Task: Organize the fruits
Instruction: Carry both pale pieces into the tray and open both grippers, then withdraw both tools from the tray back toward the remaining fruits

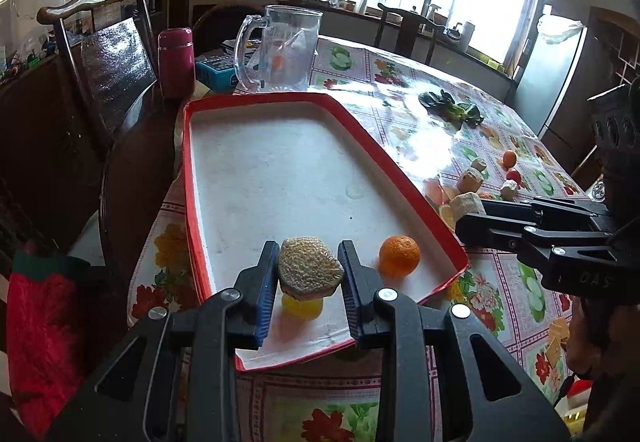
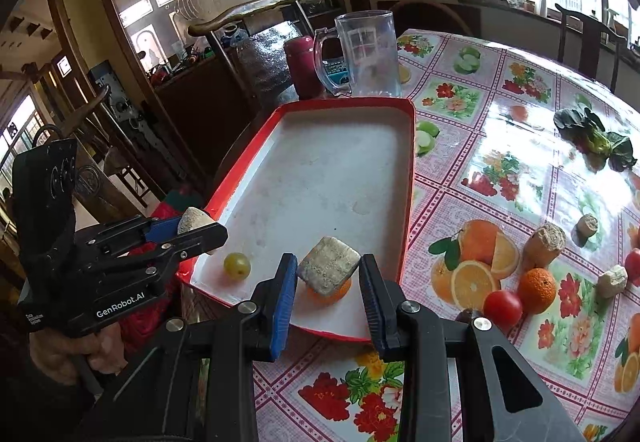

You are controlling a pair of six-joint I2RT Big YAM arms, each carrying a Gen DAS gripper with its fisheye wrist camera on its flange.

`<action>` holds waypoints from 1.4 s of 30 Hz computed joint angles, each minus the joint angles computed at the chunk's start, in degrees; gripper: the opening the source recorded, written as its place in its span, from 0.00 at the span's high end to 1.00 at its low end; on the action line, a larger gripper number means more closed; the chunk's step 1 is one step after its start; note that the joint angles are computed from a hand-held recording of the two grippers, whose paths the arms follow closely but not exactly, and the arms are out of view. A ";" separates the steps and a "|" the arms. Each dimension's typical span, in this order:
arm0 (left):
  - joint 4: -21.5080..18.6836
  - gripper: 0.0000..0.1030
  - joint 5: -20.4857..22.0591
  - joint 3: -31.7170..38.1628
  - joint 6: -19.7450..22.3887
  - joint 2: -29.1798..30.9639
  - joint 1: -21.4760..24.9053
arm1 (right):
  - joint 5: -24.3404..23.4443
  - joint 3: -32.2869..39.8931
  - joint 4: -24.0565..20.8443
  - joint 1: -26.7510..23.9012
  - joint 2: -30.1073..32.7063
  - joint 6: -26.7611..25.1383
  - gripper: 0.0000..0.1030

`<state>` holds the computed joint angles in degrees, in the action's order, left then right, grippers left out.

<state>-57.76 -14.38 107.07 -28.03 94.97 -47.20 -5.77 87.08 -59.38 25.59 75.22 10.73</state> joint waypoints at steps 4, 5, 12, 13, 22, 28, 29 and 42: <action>-0.20 0.73 0.29 0.35 0.16 0.57 0.81 | -1.43 1.53 -0.20 -0.49 2.27 0.08 0.68; -0.21 0.73 0.45 0.54 0.19 0.81 0.98 | -1.75 1.90 -0.19 -0.57 2.86 0.17 0.68; -1.09 0.73 1.91 2.08 0.11 2.77 2.26 | -2.42 4.37 -0.91 -0.88 6.43 -0.60 0.68; -1.17 0.73 2.06 2.25 0.08 3.01 2.42 | -2.44 4.82 -1.17 -0.91 7.03 -0.80 0.68; -2.54 0.73 3.83 3.43 0.10 4.98 3.44 | -2.33 7.01 -2.69 -0.89 10.65 -2.02 0.68; -3.17 0.73 5.55 3.36 -0.58 5.78 4.01 | -1.61 7.45 -3.84 -0.60 12.01 -2.72 0.68; -3.33 0.73 5.23 3.53 -0.60 5.94 3.94 | -1.59 7.46 -4.01 -0.56 12.21 -2.74 0.67; -4.74 0.56 2.30 4.02 -1.06 5.23 2.98 | -2.72 5.08 -2.61 -1.31 8.14 -2.06 0.56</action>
